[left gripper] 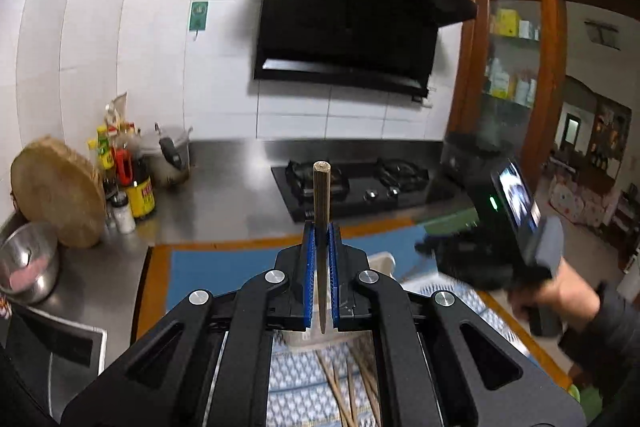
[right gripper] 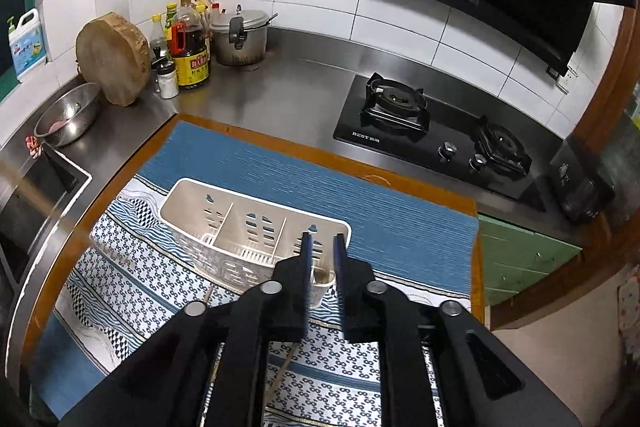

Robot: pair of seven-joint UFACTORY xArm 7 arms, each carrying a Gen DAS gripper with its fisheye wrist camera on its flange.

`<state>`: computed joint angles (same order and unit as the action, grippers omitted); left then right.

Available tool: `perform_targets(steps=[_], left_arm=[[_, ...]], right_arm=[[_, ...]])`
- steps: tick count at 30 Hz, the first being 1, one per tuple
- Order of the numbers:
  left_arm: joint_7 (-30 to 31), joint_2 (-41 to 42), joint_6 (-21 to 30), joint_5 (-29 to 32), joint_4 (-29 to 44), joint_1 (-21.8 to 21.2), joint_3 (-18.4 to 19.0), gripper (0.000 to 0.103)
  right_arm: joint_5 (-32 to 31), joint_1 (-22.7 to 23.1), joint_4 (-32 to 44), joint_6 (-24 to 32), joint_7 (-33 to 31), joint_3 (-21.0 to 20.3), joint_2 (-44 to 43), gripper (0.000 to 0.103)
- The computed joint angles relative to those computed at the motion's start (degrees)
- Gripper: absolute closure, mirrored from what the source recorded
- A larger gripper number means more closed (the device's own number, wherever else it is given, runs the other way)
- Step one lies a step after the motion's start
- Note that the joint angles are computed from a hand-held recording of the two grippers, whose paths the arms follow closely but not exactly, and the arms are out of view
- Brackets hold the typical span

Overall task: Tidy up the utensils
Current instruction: 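Carry both chopsticks over the white holder and drop them in, opening both tools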

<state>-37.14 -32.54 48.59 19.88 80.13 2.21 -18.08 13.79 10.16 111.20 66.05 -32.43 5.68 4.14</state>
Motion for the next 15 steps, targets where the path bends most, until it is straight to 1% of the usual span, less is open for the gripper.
perform_targets(steps=[1, 3, 4, 7, 10, 11, 14, 15], left_arm=[[-0.50, 1.19, -0.21, 0.44, 1.03, 0.64, -0.40, 0.098], [-1.80, 3.68, -0.09, 3.06, 2.97, 2.47, -1.84, 0.098], [-2.63, 4.94, -0.25, 4.22, 3.57, 3.05, -2.25, 0.098], [-4.73, 7.33, -0.91, 5.53, 3.97, 2.61, -1.63, 0.098], [-6.87, 8.57, -2.14, 6.01, 2.00, 1.49, -0.04, 0.098], [-7.15, 8.63, -2.36, 6.11, 1.13, 0.98, 0.47, 0.098], [-7.39, 9.21, -1.77, 5.59, -0.60, -0.57, 1.83, 0.097], [-7.36, 9.11, -1.89, 5.53, -1.47, -0.97, 2.33, 0.097]], right_arm=[[0.58, -0.20, -1.18, -1.18, -0.83, -0.08, -0.70, 0.076], [1.70, -0.51, -2.51, -2.38, -1.99, -0.26, -1.68, 0.067], [2.59, -0.77, -3.61, -3.16, -2.96, -0.46, -2.51, 0.066], [4.73, -1.27, -6.10, -4.73, -4.83, -1.06, -4.46, 0.061], [7.87, -1.84, -9.79, -5.99, -7.78, -2.07, -7.06, 0.058], [8.54, -1.91, -10.80, -6.16, -8.37, -2.35, -7.75, 0.055], [11.37, -2.23, -14.35, -6.28, -10.53, -3.54, -9.94, 0.054], [12.02, -2.31, -16.31, -7.16, -11.21, -3.86, -11.09, 0.054]])
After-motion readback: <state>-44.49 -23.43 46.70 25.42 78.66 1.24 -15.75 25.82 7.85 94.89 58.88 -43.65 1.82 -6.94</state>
